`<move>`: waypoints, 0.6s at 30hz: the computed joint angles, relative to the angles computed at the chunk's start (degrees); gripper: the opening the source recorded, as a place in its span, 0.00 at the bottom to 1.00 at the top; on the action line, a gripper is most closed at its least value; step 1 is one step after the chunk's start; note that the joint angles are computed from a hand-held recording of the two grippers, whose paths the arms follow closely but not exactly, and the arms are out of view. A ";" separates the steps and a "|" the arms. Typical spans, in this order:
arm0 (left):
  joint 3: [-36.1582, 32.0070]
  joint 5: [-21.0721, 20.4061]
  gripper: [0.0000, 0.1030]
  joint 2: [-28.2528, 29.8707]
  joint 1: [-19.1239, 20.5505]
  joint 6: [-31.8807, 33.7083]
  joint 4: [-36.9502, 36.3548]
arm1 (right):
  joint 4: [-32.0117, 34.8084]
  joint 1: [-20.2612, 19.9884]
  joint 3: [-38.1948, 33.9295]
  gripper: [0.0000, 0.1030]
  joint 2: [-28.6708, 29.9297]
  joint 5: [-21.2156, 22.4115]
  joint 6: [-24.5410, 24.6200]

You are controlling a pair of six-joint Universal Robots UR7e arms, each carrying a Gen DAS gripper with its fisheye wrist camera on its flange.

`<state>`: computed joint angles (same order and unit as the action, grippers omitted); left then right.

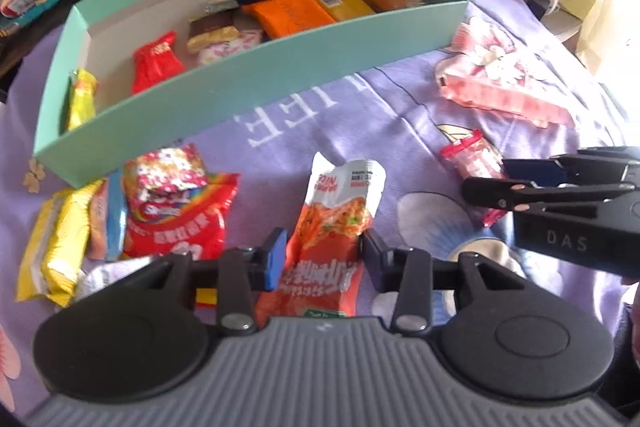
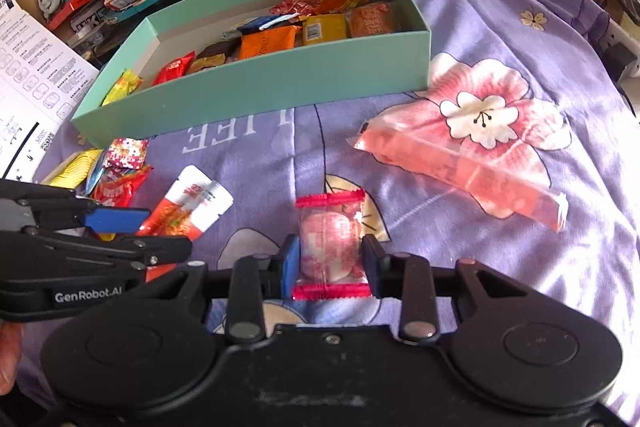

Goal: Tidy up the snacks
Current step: 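Grasp the orange spicy strip pouch with the left gripper while the right grasps the pink candy, then place both snacks in the tray and open both grippers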

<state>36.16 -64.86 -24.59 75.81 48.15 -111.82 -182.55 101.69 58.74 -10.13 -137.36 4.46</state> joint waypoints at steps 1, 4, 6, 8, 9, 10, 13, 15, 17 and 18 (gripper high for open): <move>-0.15 0.23 0.47 0.07 0.00 -0.04 0.41 | -0.12 0.05 0.07 0.32 0.02 -0.08 -0.23; -0.76 1.29 0.52 0.44 0.12 -0.12 0.86 | -0.12 0.21 -0.61 0.32 0.54 -0.73 -0.89; -0.42 2.28 0.58 0.37 0.07 -0.23 0.25 | -0.49 0.27 -0.88 0.33 0.83 -0.93 -1.31; -0.09 2.49 0.61 0.23 0.12 0.10 -0.27 | -0.94 0.34 -1.36 0.33 1.28 -1.29 -2.00; 0.34 2.52 0.61 0.06 0.14 0.44 -0.78 | -0.99 0.42 -1.66 0.33 1.54 -1.59 -2.17; 0.85 2.52 0.61 -0.16 0.14 0.70 -1.26 | -1.20 0.47 -1.86 0.33 1.73 -1.79 -2.07; 2.81 1.34 0.39 -1.36 0.15 2.26 -1.76 | -0.59 0.69 -2.62 0.32 2.17 -2.69 -1.67; 5.46 1.14 0.32 -2.65 -0.07 3.44 -3.82 | 0.15 0.83 -2.65 0.30 2.06 -2.94 -0.78; 4.50 0.75 0.29 -2.50 -0.07 1.85 -2.39 | 0.41 0.77 -1.26 0.30 1.01 -1.75 1.27; 2.71 0.29 0.29 -1.95 0.02 0.35 -0.51 | 0.46 0.71 -0.46 0.29 0.42 -1.01 2.33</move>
<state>38.87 -64.57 -26.53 75.83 48.50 -112.33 -182.09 102.40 58.27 -9.72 -138.37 6.79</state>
